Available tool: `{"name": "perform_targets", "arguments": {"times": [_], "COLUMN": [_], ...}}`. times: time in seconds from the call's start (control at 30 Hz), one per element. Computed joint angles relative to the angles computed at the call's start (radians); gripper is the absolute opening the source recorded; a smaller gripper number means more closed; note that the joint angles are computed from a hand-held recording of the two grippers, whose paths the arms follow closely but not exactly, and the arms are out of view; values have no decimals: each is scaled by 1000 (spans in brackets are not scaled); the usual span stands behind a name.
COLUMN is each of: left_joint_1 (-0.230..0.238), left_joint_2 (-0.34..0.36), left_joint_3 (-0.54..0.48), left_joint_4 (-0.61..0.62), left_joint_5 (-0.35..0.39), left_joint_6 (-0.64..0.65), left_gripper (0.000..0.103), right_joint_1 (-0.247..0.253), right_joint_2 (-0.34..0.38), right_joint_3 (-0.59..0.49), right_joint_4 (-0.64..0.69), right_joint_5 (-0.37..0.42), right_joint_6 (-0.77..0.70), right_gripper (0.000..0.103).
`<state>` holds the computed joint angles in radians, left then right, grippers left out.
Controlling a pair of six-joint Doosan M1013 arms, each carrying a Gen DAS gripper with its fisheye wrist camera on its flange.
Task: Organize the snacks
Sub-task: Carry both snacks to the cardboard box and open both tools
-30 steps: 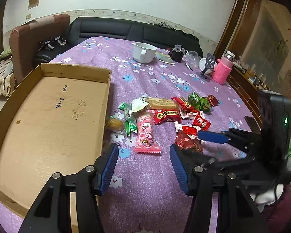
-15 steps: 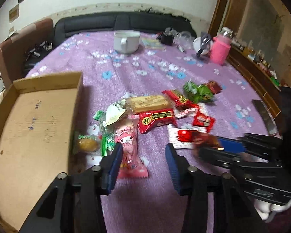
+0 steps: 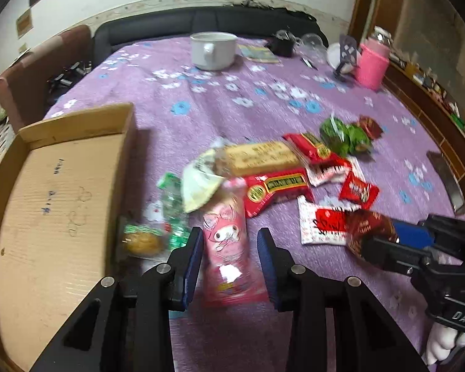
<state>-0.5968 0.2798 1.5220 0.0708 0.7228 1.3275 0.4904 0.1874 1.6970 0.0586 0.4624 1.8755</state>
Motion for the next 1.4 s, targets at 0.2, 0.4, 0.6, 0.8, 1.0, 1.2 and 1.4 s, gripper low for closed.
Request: {"name": "perform_targets", "arguments": {"times": [0.2,0.4,0.6,0.8,1.0,1.2,1.4], "left_joint_1": [-1,24,41,88,144,176,195], "left_joint_2": [-3,-59,-126,-178,-217,-233,-237], "left_joint_3": [9,63,112,165,227,262,276], "left_joint_4": [-4,-120,-130,-36,-84,-192,-249], "left_joint_5": [-26,-96,-149,-171,-212,-254,-265], "left_joint_6": [-32,-9,-22,-133,-144,-64,-28], "left_gripper": [24,24,24,24,24,24,24], "right_joint_1": [-2,-15,-6,29,77,103,91], "right_joint_2": [-1,-6,-8,5,48,68,90], "right_joint_3": [2,13,12,-39,-115,-113,-125], "right_joint_4": [14,166,169,229,-75,-294,-251], "right_joint_5": [-7,-26,-35,-5,78,168,192], "right_joint_6": [-7,-138,-137,-203,38,280,278], "right_gripper": [25,25,20,7,20,51,32]}}
